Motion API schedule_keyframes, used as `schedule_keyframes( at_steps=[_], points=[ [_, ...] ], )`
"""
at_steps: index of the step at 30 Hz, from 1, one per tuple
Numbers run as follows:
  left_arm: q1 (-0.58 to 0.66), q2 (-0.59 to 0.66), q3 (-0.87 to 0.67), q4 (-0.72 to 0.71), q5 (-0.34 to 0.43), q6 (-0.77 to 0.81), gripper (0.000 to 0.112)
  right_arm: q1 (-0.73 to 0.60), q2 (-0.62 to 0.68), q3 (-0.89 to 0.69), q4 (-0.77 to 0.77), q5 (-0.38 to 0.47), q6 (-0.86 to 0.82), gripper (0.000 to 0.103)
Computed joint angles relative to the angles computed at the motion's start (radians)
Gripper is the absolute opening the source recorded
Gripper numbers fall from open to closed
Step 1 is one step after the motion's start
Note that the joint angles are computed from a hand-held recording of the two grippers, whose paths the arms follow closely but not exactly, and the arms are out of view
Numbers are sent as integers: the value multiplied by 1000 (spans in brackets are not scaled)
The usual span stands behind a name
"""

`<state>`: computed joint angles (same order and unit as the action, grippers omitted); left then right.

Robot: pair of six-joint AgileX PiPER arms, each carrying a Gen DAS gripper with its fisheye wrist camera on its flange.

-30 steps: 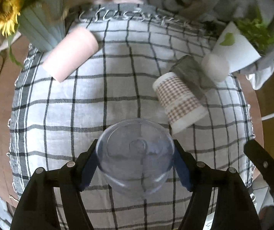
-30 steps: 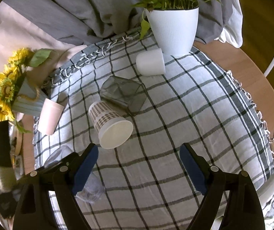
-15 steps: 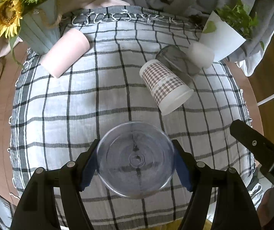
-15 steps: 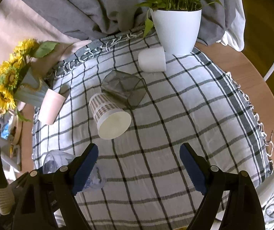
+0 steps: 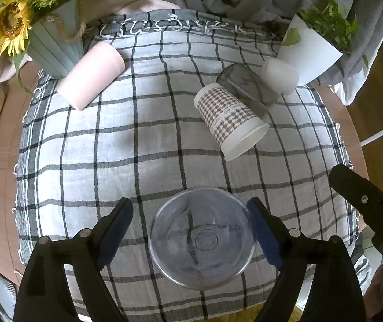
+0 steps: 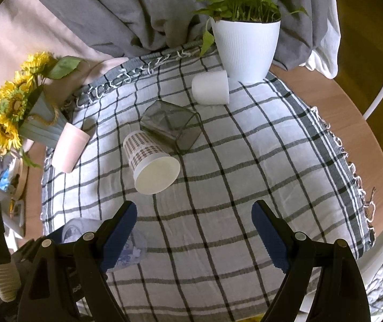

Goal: Flip cup upside down
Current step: 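Lower the inverted clear cup onto the cloth with the right gripper, then open the right gripper and withdraw it from the cup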

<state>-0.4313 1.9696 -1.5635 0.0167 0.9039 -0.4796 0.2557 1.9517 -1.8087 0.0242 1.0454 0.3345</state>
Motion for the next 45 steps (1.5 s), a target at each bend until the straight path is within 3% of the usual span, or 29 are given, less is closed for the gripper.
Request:
schedule_keyframes(
  at_steps=[7, 14, 18, 30, 45],
  points=[
    [-18, -104, 69, 35, -24, -46, 90, 6, -83, 44, -15, -28, 14, 88],
    [-47, -320, 220, 212, -93, -257, 103, 39, -208, 85, -51, -100, 13, 90],
    [-94, -398, 286, 421, -52, -464, 103, 67, -271, 131, -84, -153, 17, 92],
    [-231, -583, 449, 760, 63, -789, 103, 165, -412, 302, -177, -259, 58, 92],
    [-265, -650, 465, 811, 100, -792, 103, 224, -459, 356, -256, -279, 162, 93]
  ],
)
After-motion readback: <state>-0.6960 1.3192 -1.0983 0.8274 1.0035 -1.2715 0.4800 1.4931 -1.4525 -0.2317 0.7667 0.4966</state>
